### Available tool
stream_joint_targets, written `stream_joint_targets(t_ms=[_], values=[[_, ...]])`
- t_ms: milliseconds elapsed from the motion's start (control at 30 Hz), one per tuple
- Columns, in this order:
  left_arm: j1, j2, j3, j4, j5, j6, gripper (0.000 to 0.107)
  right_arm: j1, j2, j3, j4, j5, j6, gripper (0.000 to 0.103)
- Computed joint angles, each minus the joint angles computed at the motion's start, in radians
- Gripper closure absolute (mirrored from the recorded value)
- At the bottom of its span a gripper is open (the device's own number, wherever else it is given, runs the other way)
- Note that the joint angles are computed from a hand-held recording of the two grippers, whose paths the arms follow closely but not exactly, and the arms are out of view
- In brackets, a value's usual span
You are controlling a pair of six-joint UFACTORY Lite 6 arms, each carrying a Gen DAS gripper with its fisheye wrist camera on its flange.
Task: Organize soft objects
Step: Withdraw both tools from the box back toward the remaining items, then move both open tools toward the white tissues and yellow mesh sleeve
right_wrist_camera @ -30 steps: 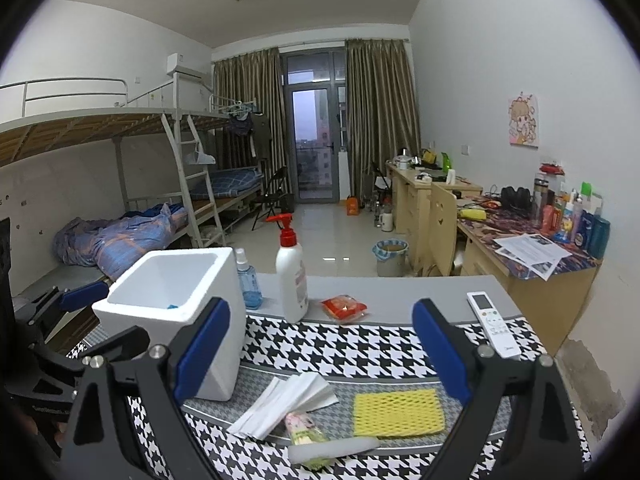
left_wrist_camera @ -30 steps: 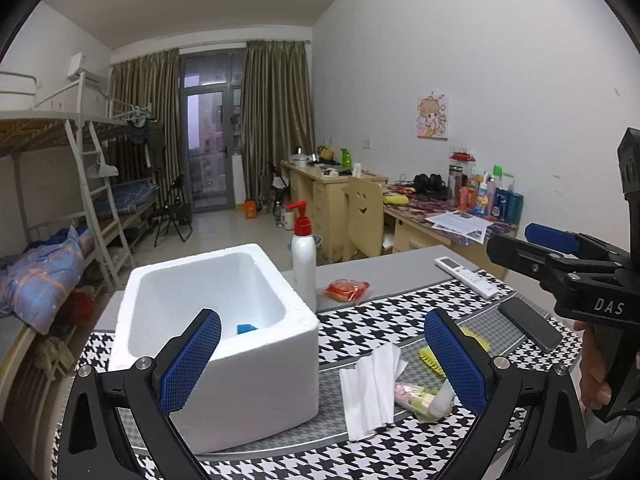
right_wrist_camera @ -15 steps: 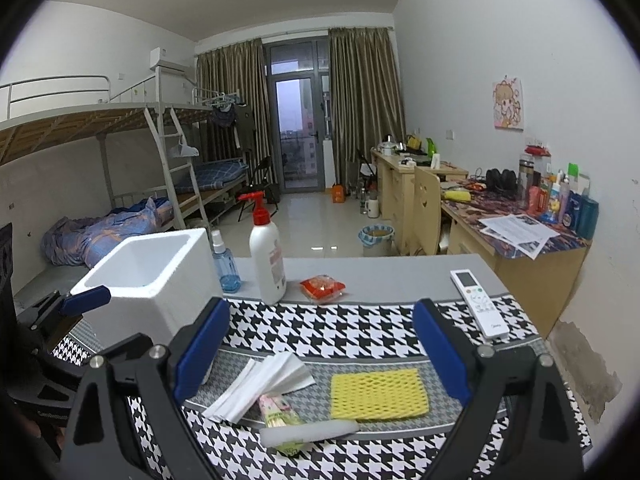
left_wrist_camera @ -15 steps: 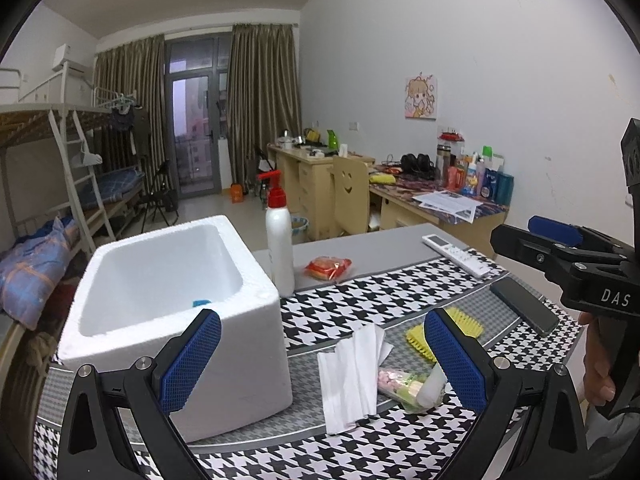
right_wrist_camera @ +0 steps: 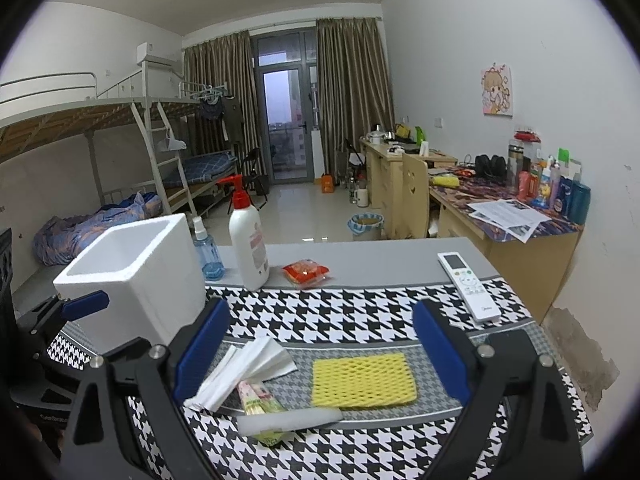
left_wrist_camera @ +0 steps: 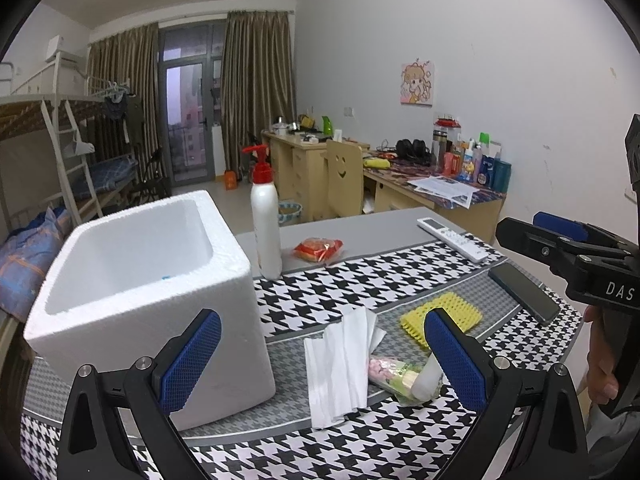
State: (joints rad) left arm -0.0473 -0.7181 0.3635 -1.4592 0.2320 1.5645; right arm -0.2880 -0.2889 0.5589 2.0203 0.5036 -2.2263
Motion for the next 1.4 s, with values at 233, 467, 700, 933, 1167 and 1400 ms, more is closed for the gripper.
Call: stream_joint_targets(t_ms=[233, 467, 700, 933, 1167, 1400], values=[[-0.021, 0.017, -0.009, -0.044, -0.016, 0.043, 0.005, -0.007, 0.035, 0.007, 0.012, -0.008, -0.014, 0.008], [-0.046, 0.065, -0.008, -0.118, -0.031, 0.116, 0.005, -0.01, 0.062, 0.004, 0.023, -0.012, -0.041, 0.008], [-0.064, 0.117, -0.008, -0.249, -0.047, 0.243, 0.005, -0.019, 0.124, 0.028, 0.015, -0.004, -0.041, 0.008], [-0.058, 0.171, -0.006, -0.373, -0.037, 0.366, 0.005, -0.01, 0.187, 0.046, 0.03, -0.021, -0.075, 0.008], [-0.077, 0.237, -0.003, -0.546, -0.046, 0.538, 0.005, -0.008, 0.278, 0.087, 0.032, -0.043, -0.078, 0.008], [-0.079, 0.291, 0.001, -0.678, -0.043, 0.662, 0.005, -0.004, 0.352, 0.12, 0.04, -0.056, -0.093, 0.008]])
